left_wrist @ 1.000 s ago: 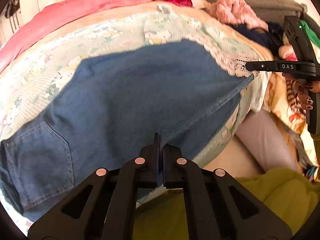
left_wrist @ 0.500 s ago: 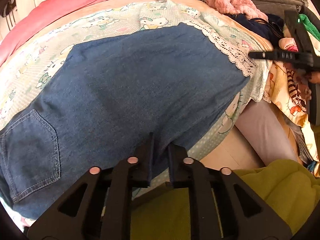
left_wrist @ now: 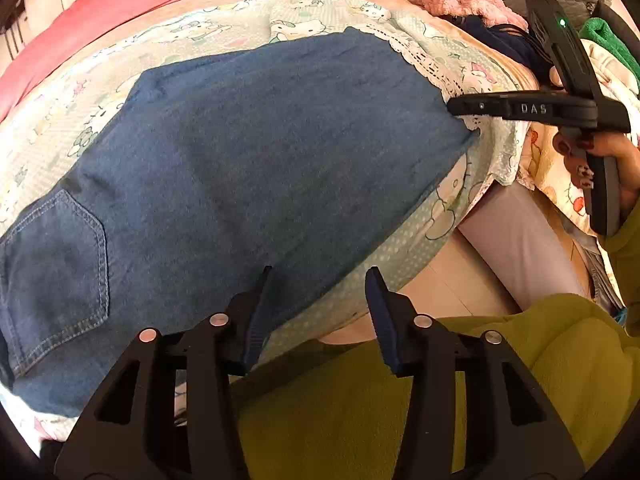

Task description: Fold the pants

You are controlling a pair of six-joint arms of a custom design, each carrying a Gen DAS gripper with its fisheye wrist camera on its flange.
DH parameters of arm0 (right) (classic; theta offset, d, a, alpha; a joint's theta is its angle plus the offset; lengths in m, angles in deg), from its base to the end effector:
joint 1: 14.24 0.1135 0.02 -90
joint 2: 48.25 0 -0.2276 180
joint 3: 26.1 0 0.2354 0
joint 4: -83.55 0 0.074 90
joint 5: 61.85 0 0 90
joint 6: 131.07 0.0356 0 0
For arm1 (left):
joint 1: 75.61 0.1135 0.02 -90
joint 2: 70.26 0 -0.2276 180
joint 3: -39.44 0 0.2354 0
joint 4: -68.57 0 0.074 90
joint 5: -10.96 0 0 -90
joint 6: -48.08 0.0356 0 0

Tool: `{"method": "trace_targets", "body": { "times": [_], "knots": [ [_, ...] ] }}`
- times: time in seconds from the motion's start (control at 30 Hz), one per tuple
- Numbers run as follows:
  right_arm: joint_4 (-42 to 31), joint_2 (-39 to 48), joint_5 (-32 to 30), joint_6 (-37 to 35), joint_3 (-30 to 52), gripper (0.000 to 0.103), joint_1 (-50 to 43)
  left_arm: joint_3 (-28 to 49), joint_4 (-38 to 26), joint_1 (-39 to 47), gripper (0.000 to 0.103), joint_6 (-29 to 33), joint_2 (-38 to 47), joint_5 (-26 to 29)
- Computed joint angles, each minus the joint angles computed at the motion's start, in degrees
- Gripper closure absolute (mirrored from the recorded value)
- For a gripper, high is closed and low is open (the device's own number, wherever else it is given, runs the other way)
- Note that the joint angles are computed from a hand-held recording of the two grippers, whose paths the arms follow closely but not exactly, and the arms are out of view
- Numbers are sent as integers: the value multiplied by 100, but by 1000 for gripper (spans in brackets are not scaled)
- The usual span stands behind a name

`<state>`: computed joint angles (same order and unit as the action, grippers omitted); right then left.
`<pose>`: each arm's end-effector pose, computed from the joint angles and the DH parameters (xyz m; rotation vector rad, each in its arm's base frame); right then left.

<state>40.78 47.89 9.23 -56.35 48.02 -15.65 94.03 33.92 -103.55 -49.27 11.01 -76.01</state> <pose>0.3086 0.0040 0.1541 -0.4164 2.6085 0.3495 0.2185 -0.1180 0.1366 0.4944 2.6211 -0.2738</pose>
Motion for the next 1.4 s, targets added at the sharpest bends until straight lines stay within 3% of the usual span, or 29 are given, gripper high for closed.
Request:
{"method": "trace_targets", "body": {
  "times": [0.13, 0.27, 0.4, 0.63, 0.87, 1.03, 1.07, 1.13, 1.17, 1.23, 1.37, 1.4],
  "knots": [
    [-239, -183, -460, -49, 141, 72, -284, -121, -208, 144, 63, 23, -521, 187],
    [-148, -279, -661, 39, 518, 72, -496, -238, -428, 521, 38, 27, -1386, 126],
    [-283, 377, -747, 164, 1426, 72, -438, 178, -686, 1195, 35, 159, -1394, 39],
    [-667, 2042, -752, 171, 3346, 72, -184, 1770, -726, 2271, 33, 304, 215, 496],
    [-1402, 3552, -918, 390, 5194, 72, -48, 3853, -966, 2491, 33, 238, 2628, 596],
    [-1894, 4180, -999, 292, 5971, 72, 12, 4517, -963, 2626, 34, 61, 3642, 1060],
    [-1922, 4242, -1008, 291, 6028, 72, 13, 4484, -831, 2627, 38, 22, 3709, 1082],
    [-1912, 4288, -1085, 257, 6025, 70, 1, 4392, -683, 2649, 84, 83, 3680, 1400],
    [-1840, 4224, -1098, 195, 5906, 80, -4, 4481, -747, 2719, 102, 41, 3724, 1745],
    [-1568, 3979, -1138, 178, 5543, 91, -33, 4348, -648, 2777, 102, -83, 3526, 1850],
    [-804, 3547, -1323, 699, 4867, 92, -192, 3983, -192, 2887, 102, -309, 3203, 1904],
    [-895, 3624, -1314, 662, 4944, 92, -173, 3961, -178, 2872, 102, -334, 3225, 1833]
  ]
}}
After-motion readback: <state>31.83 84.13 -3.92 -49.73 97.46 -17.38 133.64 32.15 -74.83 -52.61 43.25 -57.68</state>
